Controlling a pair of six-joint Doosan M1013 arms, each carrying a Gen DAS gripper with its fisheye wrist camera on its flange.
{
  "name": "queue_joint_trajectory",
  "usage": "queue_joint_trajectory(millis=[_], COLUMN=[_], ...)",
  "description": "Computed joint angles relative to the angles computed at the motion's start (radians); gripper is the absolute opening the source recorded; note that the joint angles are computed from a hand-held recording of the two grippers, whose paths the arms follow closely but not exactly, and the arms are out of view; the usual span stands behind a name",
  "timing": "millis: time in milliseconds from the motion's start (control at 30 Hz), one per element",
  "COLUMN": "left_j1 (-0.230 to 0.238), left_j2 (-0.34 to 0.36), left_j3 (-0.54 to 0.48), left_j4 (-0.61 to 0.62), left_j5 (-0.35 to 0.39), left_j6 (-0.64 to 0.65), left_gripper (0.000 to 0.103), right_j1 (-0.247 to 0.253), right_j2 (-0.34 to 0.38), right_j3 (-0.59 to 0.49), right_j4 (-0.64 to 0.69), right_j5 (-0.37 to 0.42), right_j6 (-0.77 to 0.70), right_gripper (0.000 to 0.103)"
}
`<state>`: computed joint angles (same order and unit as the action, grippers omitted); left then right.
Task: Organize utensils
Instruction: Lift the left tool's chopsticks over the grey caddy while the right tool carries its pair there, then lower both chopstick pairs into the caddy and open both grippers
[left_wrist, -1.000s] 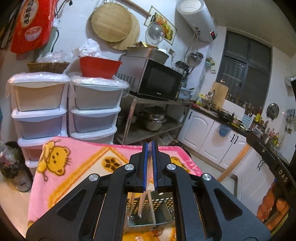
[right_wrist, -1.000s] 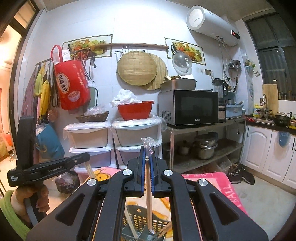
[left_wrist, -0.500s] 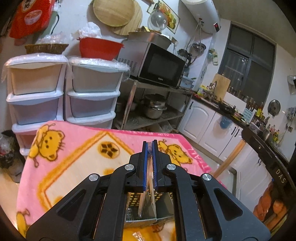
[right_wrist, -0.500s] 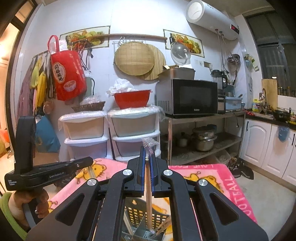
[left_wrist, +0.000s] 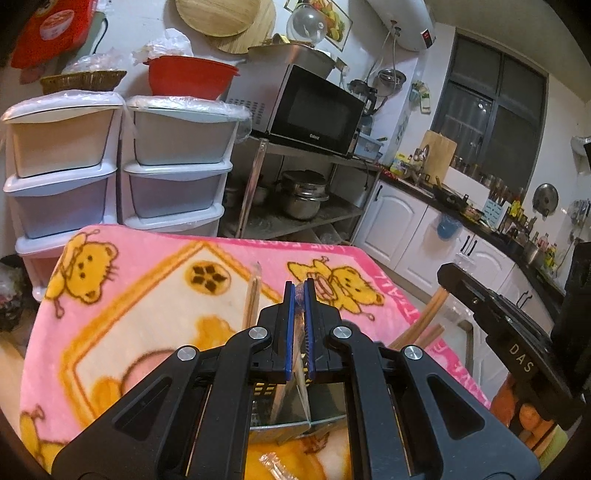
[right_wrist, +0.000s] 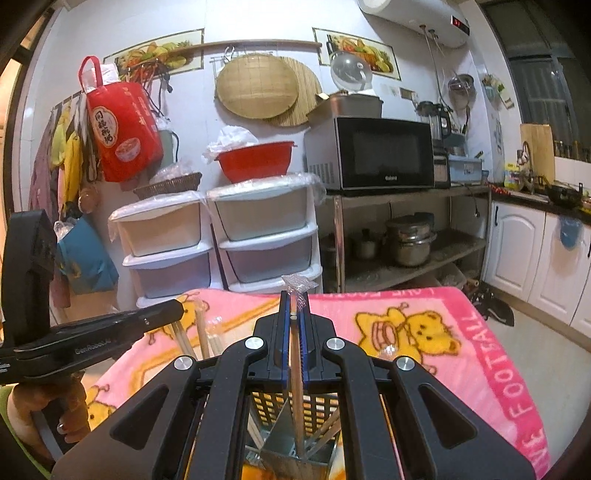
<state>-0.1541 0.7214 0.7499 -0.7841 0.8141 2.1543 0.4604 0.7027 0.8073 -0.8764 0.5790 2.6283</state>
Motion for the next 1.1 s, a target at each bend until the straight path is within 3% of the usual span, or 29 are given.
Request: queue_joint_trajectory(millis=[733,1100], left_j1=[-0.003,0.004], left_j2=[-0.008,-0.016], left_j3=[0.034,0.05], left_j4=[0.077,0.111], left_j5=[-0.039,-0.032], left_j6=[-0.036,-0.079], left_gripper=[0.003,0.019], right_j1=[-0.011,-0.014], right_j2=[-0.007,-0.021], right_j3=[0.031,0.059], right_j4=[0.125,0.141], right_j5=[0.048,0.053], right_j6=[-0.06,-0.058], right_gripper=[0.005,0.006])
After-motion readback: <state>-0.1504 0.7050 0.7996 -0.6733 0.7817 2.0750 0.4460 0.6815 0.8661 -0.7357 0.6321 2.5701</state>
